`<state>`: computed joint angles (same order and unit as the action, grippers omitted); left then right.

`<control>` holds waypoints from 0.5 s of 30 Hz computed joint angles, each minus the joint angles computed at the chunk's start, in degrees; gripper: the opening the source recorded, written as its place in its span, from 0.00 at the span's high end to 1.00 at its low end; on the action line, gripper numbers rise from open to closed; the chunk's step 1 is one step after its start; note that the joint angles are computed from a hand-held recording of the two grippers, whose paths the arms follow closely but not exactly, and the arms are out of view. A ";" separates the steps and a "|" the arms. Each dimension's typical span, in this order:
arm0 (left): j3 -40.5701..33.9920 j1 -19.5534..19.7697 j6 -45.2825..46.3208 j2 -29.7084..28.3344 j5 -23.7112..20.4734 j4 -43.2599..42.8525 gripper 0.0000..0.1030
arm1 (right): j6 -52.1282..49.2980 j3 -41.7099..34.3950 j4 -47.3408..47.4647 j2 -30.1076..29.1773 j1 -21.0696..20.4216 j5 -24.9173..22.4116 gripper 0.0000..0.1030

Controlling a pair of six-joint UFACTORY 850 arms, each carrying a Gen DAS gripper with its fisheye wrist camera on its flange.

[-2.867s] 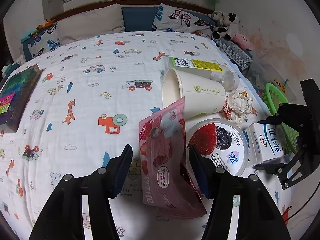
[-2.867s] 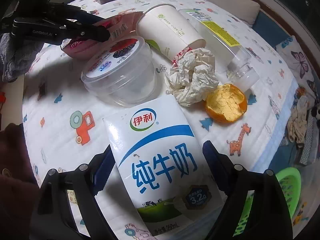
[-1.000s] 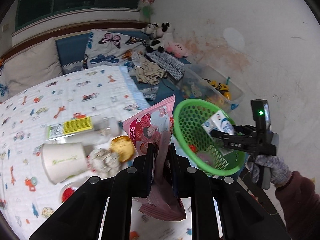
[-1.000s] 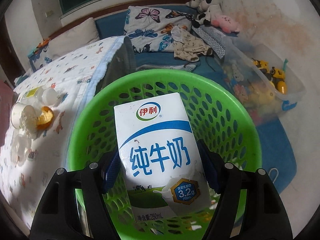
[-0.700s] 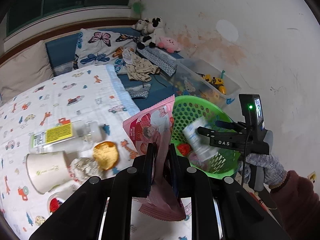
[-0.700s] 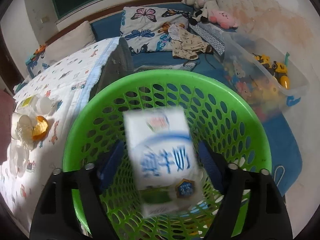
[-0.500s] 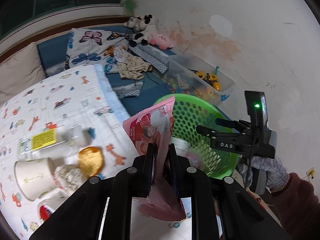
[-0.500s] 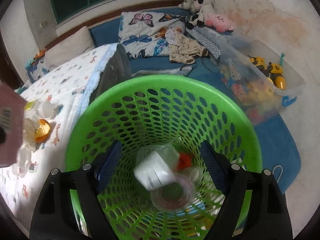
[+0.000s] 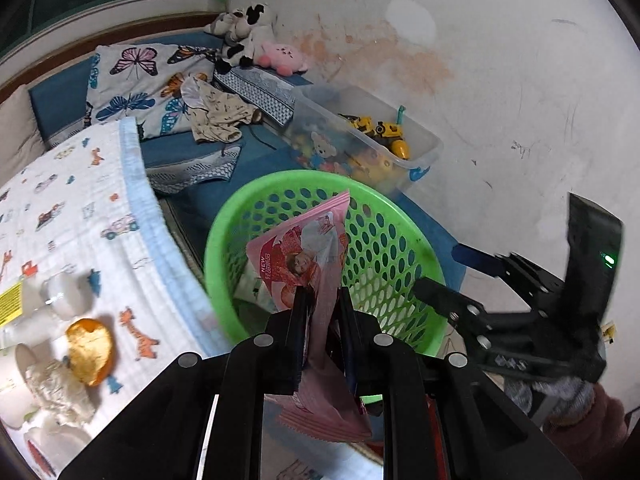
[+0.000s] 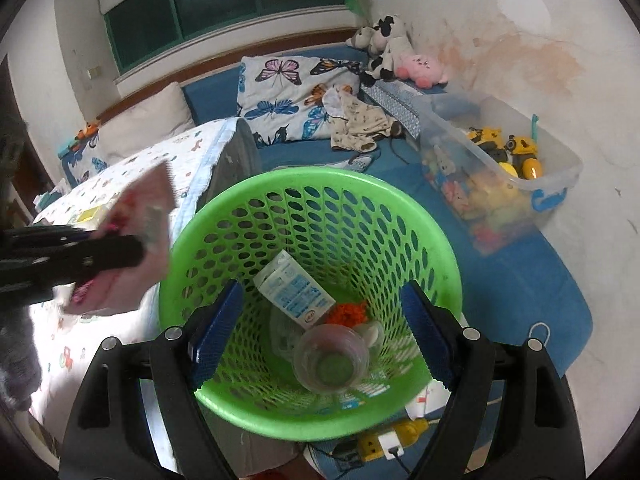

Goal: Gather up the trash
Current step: 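Carry both items over the green basket and open both tools to drop them, then move both tools back toward the yogurt tub on the bed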

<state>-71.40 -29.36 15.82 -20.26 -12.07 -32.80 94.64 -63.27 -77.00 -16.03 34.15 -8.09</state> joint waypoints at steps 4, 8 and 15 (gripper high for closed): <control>-1.83 -0.49 -2.83 -1.91 -1.17 2.11 0.76 | 8.72 1.61 -7.85 1.18 0.08 0.43 0.21; -1.96 -0.94 -8.85 -2.38 -0.33 7.93 0.48 | 16.23 2.73 -14.35 1.93 0.19 0.66 0.21; 0.84 -0.66 -14.81 0.11 1.24 13.48 0.47 | 18.92 3.80 -16.85 3.12 1.17 -0.46 0.21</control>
